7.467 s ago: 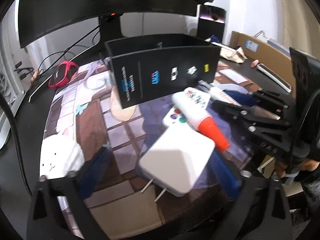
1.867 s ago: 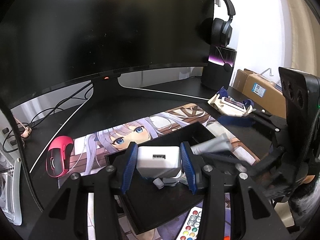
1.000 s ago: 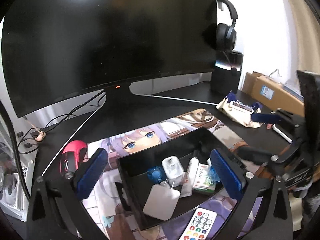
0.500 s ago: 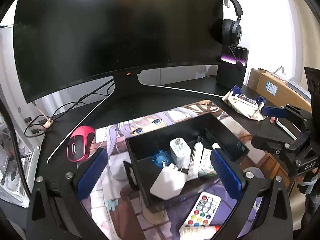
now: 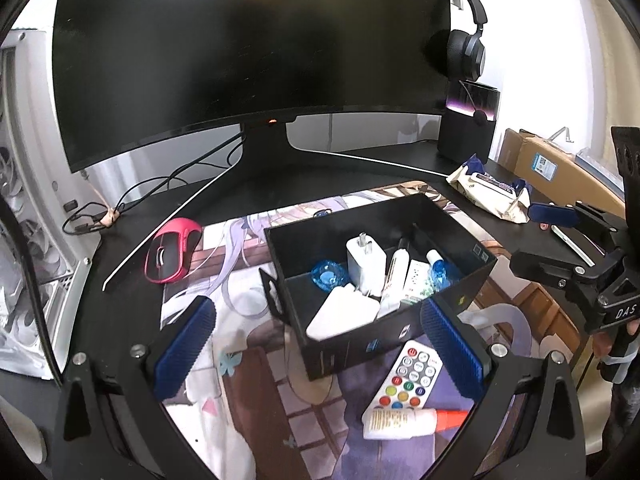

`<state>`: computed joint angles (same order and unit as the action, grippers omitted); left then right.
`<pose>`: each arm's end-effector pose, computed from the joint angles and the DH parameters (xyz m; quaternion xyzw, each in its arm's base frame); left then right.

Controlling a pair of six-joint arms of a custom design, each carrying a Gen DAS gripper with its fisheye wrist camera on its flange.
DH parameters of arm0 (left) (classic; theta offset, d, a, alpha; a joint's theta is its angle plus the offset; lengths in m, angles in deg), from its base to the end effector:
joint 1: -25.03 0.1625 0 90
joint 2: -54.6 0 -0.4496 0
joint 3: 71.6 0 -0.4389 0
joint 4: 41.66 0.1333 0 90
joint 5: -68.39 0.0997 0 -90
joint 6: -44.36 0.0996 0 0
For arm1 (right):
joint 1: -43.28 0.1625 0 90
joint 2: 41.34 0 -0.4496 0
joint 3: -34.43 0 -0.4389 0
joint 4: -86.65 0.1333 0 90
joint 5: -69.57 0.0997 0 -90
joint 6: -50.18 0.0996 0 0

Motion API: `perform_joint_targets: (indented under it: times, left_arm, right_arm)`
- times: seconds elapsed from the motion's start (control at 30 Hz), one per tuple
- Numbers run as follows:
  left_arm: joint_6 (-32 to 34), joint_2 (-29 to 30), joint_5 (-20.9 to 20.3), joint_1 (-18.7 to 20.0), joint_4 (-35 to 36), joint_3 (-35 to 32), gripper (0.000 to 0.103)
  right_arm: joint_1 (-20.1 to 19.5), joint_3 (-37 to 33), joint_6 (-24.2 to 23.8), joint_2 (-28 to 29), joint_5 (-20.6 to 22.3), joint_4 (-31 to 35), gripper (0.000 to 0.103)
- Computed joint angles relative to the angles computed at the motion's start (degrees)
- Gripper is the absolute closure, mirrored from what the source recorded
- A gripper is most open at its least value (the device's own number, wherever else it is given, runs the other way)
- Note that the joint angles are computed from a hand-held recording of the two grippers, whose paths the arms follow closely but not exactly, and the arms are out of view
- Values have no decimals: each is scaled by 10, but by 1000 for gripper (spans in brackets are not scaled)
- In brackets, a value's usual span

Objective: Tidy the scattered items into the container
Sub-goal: 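Move the left gripper to the white orange-capped glue bottle and grasp it while right moves toward the remote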

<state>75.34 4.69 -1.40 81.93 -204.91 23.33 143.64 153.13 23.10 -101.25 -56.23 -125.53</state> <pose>-0.2592 -0.7047 0.1608 0.4702 0.8320 -0.2432 0.1657 0.1763 -0.5469 0.2291 0.1069 -0.8187 0.4566 0.3314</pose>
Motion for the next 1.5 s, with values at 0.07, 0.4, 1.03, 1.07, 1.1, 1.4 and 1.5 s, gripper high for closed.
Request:
perform_joint_targets:
  times: [0.07, 0.4, 1.03, 1.07, 1.1, 1.4, 1.5]
  left_arm:
    - [-5, -3, 1, 2, 2, 3, 0]
    - [-5, -28, 4, 1, -5, 50, 0]
    - [-13, -50, 12, -7, -24, 110, 0]
    - [-13, -50, 11, -7, -26, 112, 0]
    - [-13, -50, 12, -8, -27, 114, 0]
    - [3, -53, 0, -14, -28, 130, 0]
    - [10, -51, -3, -17, -26, 134, 0]
  right_arm:
    - [3, 3, 2, 3, -3, -2, 1]
    - [12, 16, 3, 9, -10, -26, 1]
    - [15, 46, 4, 15, -13, -38, 1]
    - [16, 47, 4, 15, -12, -39, 1]
    - [17, 47, 3, 16, -14, -41, 1]
    - [23, 47, -7, 25, -23, -47, 1]
    - [25, 48, -12, 24, -25, -55, 1]
